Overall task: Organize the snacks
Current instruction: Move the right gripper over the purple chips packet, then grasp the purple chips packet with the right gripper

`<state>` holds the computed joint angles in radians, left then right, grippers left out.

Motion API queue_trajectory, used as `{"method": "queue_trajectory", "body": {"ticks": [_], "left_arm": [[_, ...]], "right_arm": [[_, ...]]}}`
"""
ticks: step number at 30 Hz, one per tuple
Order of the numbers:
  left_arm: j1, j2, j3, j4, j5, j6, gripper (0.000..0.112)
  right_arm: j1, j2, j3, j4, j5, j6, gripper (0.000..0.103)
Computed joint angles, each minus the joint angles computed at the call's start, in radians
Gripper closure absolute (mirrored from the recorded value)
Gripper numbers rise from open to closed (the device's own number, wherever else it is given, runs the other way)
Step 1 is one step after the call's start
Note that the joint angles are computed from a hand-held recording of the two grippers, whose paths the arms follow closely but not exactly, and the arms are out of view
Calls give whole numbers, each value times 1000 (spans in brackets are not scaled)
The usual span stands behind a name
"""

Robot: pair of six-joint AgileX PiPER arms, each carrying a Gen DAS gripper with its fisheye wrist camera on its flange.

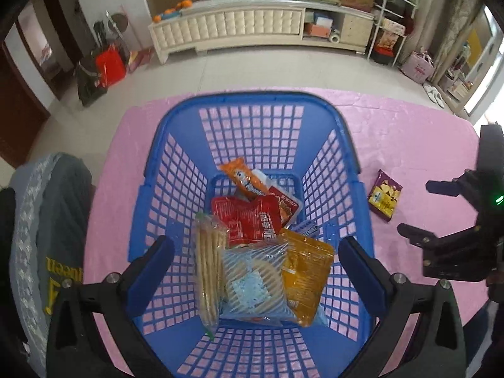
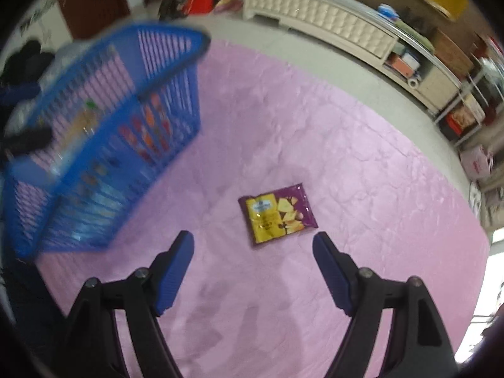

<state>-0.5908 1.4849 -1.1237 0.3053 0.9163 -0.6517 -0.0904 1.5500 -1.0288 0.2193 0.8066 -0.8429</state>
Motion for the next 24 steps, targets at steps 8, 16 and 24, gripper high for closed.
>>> {"method": "queue_trajectory", "body": {"ticks": [8, 16, 24], "left_arm": [[59, 67, -11, -63, -48, 37, 9], [79, 134, -59, -70, -64, 44, 9], [111, 169, -81, -132, -101, 108, 9]], "right_arm": [[-56, 210, -114, 62, 1, -87, 22], [-55, 302, -186, 83, 17, -138, 21], [-87, 264, -106, 179, -32, -313, 23]]}}
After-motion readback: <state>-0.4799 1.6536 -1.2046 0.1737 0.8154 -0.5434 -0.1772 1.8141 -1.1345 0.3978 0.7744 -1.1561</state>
